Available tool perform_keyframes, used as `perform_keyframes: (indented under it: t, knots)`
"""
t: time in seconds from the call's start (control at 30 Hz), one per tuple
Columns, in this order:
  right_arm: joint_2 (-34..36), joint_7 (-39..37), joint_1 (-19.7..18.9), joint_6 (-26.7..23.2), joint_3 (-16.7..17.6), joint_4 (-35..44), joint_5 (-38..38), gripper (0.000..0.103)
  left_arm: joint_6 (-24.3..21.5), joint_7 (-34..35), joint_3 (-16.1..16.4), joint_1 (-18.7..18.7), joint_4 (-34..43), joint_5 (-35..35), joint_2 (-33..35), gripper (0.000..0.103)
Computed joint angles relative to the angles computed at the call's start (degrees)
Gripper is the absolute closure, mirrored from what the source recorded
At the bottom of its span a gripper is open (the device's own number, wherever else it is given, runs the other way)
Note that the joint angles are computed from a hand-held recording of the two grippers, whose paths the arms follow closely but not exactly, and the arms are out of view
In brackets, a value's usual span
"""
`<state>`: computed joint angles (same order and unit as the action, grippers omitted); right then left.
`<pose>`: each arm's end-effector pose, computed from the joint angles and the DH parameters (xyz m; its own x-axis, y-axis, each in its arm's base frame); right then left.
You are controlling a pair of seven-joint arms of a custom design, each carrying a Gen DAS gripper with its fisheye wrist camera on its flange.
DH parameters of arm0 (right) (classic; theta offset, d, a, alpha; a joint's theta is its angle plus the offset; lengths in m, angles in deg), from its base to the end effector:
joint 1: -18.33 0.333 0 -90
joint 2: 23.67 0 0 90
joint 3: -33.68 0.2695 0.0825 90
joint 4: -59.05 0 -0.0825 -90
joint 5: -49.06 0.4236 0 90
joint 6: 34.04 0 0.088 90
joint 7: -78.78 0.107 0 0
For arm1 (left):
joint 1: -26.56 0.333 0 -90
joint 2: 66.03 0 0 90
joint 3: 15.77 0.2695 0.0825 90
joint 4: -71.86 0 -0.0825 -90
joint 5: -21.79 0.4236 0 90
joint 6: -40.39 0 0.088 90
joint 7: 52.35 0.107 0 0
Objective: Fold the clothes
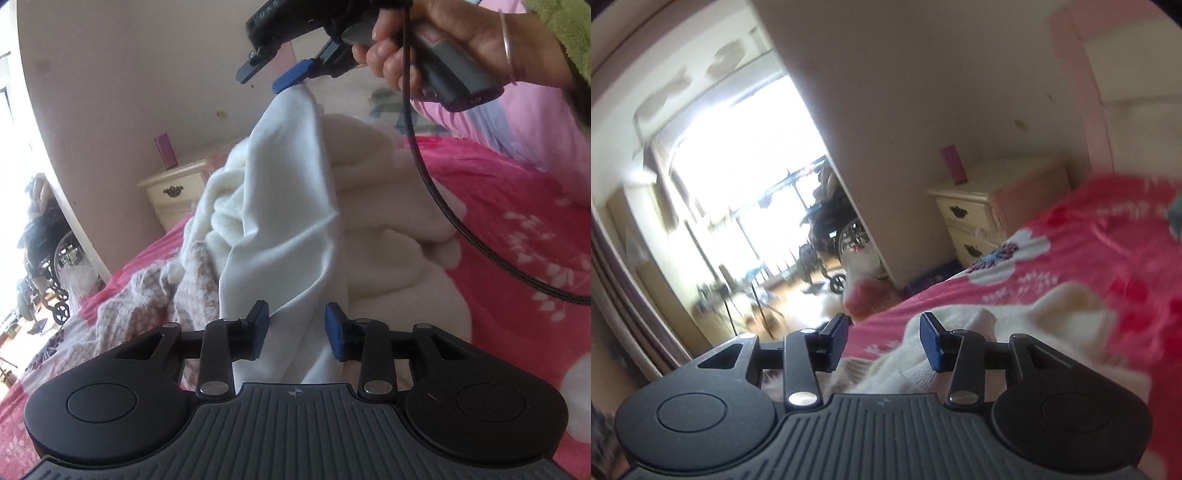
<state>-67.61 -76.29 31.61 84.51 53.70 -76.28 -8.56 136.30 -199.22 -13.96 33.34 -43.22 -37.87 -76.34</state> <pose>0.3726 0.2248 0.6146 -0.6066 -0.6227 -0.4942 0.0710 0.5768 -0.8138 0.5526 -0.0008 0.5124 -0.9562 0.0584 -0.2869 0.2752 0.5137 -0.8126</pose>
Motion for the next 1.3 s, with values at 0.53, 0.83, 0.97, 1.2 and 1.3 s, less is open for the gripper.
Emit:
perform_keyframes:
  t: [0.53, 0.83, 0.97, 1.2, 1.3]
  knots:
    - [-12.7, 14.5, 0.3, -6.3, 3.8, -10.3, -1.9, 0.057, 0.8, -36.4, -2.0, 0.7, 15.5, -3.8, 11.4, 0.102]
    - [-12.2, 14.1, 2.0, -6.3, 1.8, -12.6, 0.1, 0.055, 11.3, -57.5, -7.8, -0.1, 24.8, -0.3, 19.5, 0.102]
    - [-13.4, 17.1, 2.4, -3.1, 0.7, -14.5, 0.4, 0.048, 12.9, -61.6, -8.9, -1.3, 26.0, 5.0, 21.0, 0.101]
    - [-17.1, 24.5, 1.7, 4.1, -0.7, -18.6, 2.3, 0.033, 7.7, -67.2, -9.0, 0.5, 31.1, 8.1, 24.5, 0.082]
    - [-19.1, 27.7, 1.0, 7.3, -0.3, -20.0, 2.3, 0.033, 1.9, -65.0, -8.7, 3.8, 35.3, 6.7, 26.7, 0.076]
